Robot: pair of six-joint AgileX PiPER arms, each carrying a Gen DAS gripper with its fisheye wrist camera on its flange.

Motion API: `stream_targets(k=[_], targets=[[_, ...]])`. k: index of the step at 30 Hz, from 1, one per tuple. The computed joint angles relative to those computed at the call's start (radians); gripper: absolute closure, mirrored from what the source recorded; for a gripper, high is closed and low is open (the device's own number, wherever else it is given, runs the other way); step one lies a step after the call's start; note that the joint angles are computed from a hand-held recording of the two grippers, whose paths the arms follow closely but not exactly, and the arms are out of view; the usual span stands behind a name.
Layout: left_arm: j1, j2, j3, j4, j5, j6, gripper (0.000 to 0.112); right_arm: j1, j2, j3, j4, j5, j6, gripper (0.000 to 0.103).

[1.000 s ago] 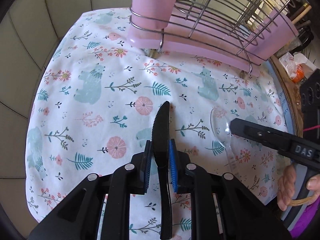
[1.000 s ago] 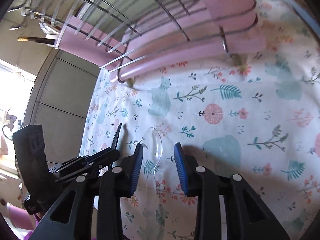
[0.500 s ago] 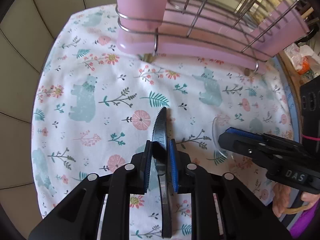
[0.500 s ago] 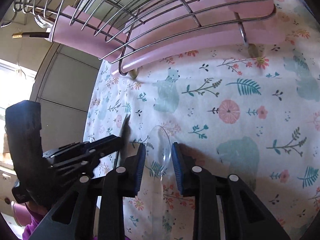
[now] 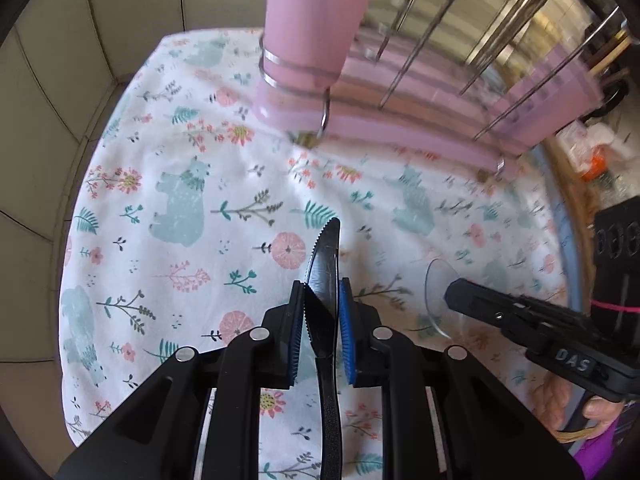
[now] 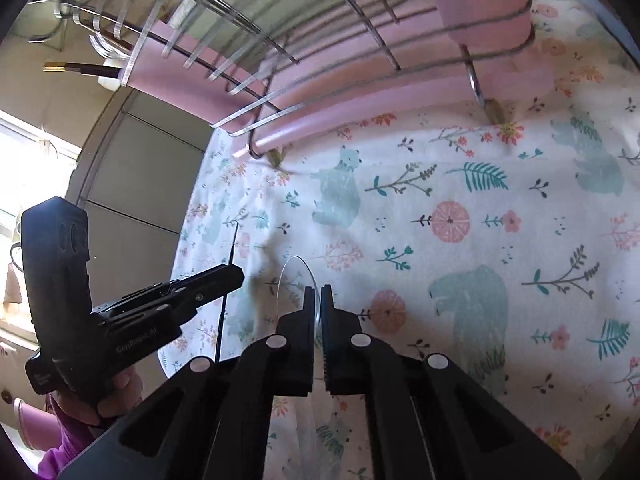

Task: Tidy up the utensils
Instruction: 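Grasp the black knife with the left tool while the right tool grasps the clear spoon, then lift the knife with the left tool while the right tool lifts the spoon over the cups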

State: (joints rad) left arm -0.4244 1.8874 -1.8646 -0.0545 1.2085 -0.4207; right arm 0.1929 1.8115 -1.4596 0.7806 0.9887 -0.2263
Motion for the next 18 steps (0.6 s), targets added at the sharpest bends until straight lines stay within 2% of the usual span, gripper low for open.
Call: stream_targets(k=[5,12,18], targets=[[-0.012,-0.123,0.104,0.028,-0.115,-0.016,0.096,-0.004,-0.081,0.053,0.006,-0.066,-0.018,0.100],[-0.051,-0.249,0.188,0.124,-0.228,-0.081,0.096,-0.011,-0.195,0.115,0.005,-0.155,-0.046,0.100],[-0.107,-0.261,0.178,0.207,-0.293,-0.175,0.096,-0.029,-0.268,0.143,0.022,-0.207,-0.079,0.100]])
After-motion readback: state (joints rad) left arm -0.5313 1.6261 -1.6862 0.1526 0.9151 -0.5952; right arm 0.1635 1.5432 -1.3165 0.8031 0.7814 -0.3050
